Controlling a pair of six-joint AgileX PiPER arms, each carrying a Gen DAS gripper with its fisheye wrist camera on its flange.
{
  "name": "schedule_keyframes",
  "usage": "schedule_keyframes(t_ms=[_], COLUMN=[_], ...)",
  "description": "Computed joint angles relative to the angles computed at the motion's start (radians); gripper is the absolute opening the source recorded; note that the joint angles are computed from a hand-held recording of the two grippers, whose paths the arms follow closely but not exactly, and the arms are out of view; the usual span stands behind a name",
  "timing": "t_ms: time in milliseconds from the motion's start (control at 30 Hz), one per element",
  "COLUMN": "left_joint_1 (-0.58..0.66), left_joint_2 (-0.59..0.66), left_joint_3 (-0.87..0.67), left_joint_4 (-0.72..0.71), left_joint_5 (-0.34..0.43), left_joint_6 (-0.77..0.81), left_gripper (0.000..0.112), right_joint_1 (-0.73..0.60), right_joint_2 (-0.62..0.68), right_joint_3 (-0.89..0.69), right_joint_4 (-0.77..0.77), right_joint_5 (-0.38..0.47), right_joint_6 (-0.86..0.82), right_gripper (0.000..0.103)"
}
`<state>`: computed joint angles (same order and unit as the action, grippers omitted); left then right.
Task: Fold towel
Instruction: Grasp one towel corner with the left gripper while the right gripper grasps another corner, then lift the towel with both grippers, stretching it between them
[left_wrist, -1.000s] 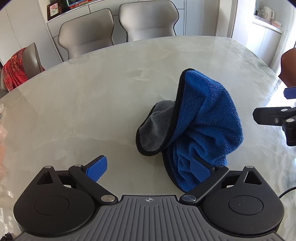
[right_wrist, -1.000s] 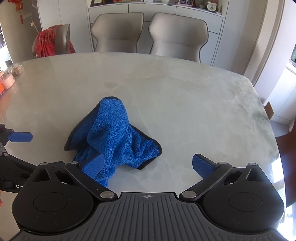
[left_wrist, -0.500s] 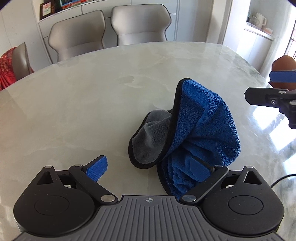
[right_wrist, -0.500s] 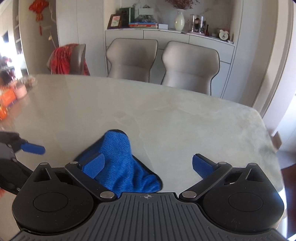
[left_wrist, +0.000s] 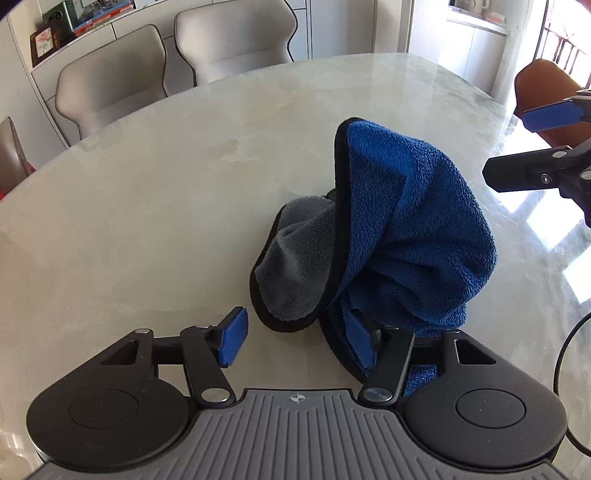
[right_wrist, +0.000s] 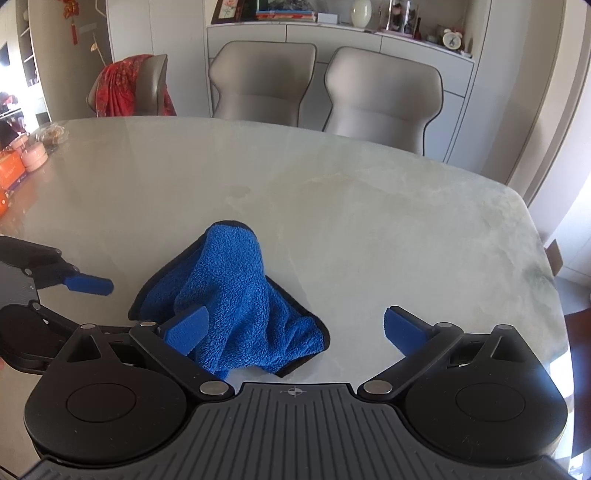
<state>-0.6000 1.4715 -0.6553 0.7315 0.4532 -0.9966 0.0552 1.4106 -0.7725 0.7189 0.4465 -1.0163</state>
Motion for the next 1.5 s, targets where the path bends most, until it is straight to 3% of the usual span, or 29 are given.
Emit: schedule_keyframes(t_ms=[100,200,333,500,567,633,733,867,1000,1267,1300,1367,1400,1433,1500], left_joint_1=[-0.029,-0.025,0.011,0.052,0.059,0.067,0.087,0.093,0.107,0.063,0.05,0.028,0.002,-0.025,-0.067], left_joint_2=[0.011,0.023,0.039,0.094,0.105,0.108,0.096,0.068,0.011,-0.149,-0.164,-0.183,-0.206,-0.228,-0.255], left_joint_3=[0.025,0.035,0.034,-0.001,0.0,0.006,0.011,0.0,-0.016,-0.038,-0.05,-0.059,-0.058,-0.057,-0.06], left_joint_4=[0.154,0.211,0.175,0.02,0.039,0.072,0.062,0.096,0.078,-0.025,-0.036,-0.039,-0.051,-0.061,-0.069], left_joint_5=[-0.022,-0.056,-0.112,-0.143,-0.155,-0.17,-0.192,-0.162,-0.122,0.011,0.038,0.073,0.103,0.135,0.181], left_joint_6=[-0.104,-0.127,-0.069,0.137,0.125,0.109,0.163,0.243,0.321,0.51,0.538,0.562,0.573,0.582,0.587], left_gripper=[0.057,0.054,0.043,0.025,0.022,0.006,0.002,0.002,0.001,0.001,0.001,0.001,0.001,0.001,0.001], right_joint_1=[-0.003,0.0,-0.008,-0.022,-0.035,-0.052,-0.073,-0.06,-0.005,-0.055,-0.066,-0.088,-0.087,-0.076,-0.066], right_joint_2=[-0.002,-0.001,0.0,0.001,0.0,0.0,0.006,-0.01,-0.043,-0.028,-0.023,-0.01,0.011,0.029,0.072], right_joint_3=[0.005,0.005,0.008,0.002,0.002,0.001,-0.01,-0.005,0.025,0.011,0.007,-0.002,-0.033,-0.059,-0.109], right_joint_4=[-0.002,-0.017,-0.005,0.005,0.027,0.062,0.105,0.103,0.075,0.259,0.289,0.34,0.331,0.295,0.269], right_joint_5=[0.005,0.007,0.025,0.047,0.064,0.086,0.131,0.117,0.008,0.104,0.124,0.167,0.199,0.204,0.225], right_joint_6=[0.002,0.019,0.012,0.019,0.003,-0.036,-0.125,-0.207,-0.244,-0.518,-0.582,-0.704,-0.745,-0.747,-0.827], right_gripper=[0.103,0.103,0.103,0.103,0.103,0.103,0.102,0.102,0.102,0.101,0.098,0.079,0.061,0.05,0.045])
